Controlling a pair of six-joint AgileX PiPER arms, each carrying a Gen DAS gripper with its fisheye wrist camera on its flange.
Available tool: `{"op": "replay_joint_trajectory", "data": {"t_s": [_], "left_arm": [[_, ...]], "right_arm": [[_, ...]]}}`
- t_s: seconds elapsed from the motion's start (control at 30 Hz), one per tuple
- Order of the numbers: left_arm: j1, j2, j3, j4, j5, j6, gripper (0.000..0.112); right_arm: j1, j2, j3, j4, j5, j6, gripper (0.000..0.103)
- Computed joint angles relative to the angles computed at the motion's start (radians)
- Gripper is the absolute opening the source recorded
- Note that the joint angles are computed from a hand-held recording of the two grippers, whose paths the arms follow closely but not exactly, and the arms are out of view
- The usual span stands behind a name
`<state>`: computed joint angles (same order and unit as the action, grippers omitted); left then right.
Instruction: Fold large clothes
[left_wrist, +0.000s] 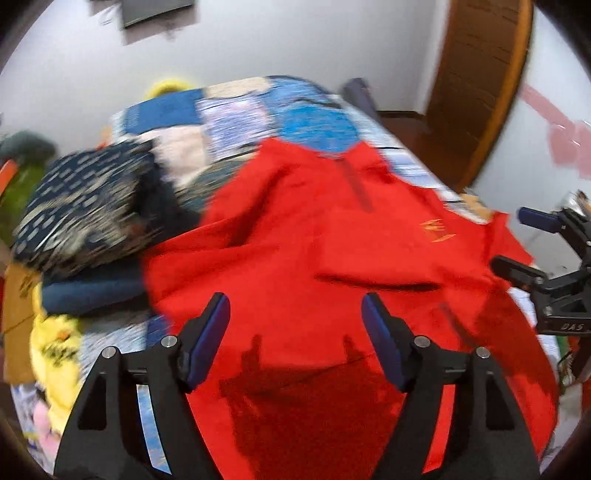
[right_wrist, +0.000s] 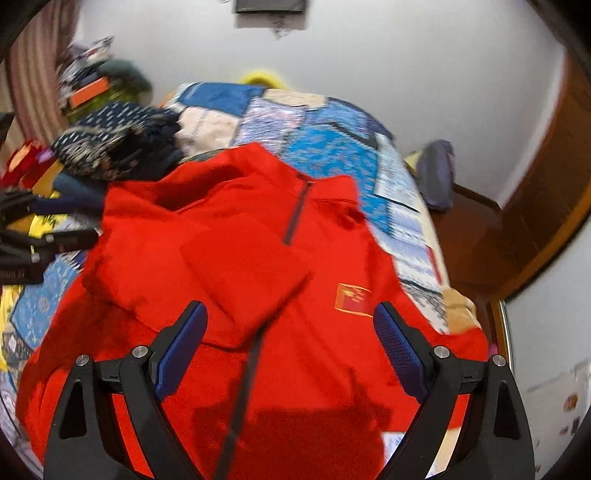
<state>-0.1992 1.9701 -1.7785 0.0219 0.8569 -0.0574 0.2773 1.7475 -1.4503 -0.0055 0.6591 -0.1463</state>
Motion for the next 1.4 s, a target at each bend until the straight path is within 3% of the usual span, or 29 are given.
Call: {"op": "replay_joint_trajectory", "data": {"t_s": [0.23,0.53,0.67,0.7,0.77,1.07,1.4], "left_arm": [[0.178,-0.066,0.208,-0.065,-0.061,0.022,0.073],[0.26,-0.073,0.394,-0.206,-0.141,0.137,0.073],[0.261,-0.057,0.433,-0.243,-0.152,0.161,0.073],[0.262,-0.048,0.428,-0.252,-0.15,0.167,0.073],[0.257,-0.033,0.427,-0.266,-0.153,0.171,0.073],[0.225,-0.033,0.424,-0.267,-0.185,0.148,0.073],[0.22,0.041,0.335,-0.22,-0.172,0.03,0.073]], "right_arm": [[0.117,0.202,-0.184,-0.054,0.094,0.015,0.088],[0.203,0.464,-0.498,-0.175,0.25,0.083,0.065],[0.199,0.542,-0.595,-0.144,0.293,0.057,0.036],[0.19,0.537,-0.585,-0.12,0.274,0.048,0.032],[0.185,0.534,-0.587,-0.103,0.274,0.047,0.007],[0.118,0.324,-0.402,-0.087,0.095,0.074,0.006],[-0.053,0.141,-0.329,0.018,0.008,0.056,0.005]]}}
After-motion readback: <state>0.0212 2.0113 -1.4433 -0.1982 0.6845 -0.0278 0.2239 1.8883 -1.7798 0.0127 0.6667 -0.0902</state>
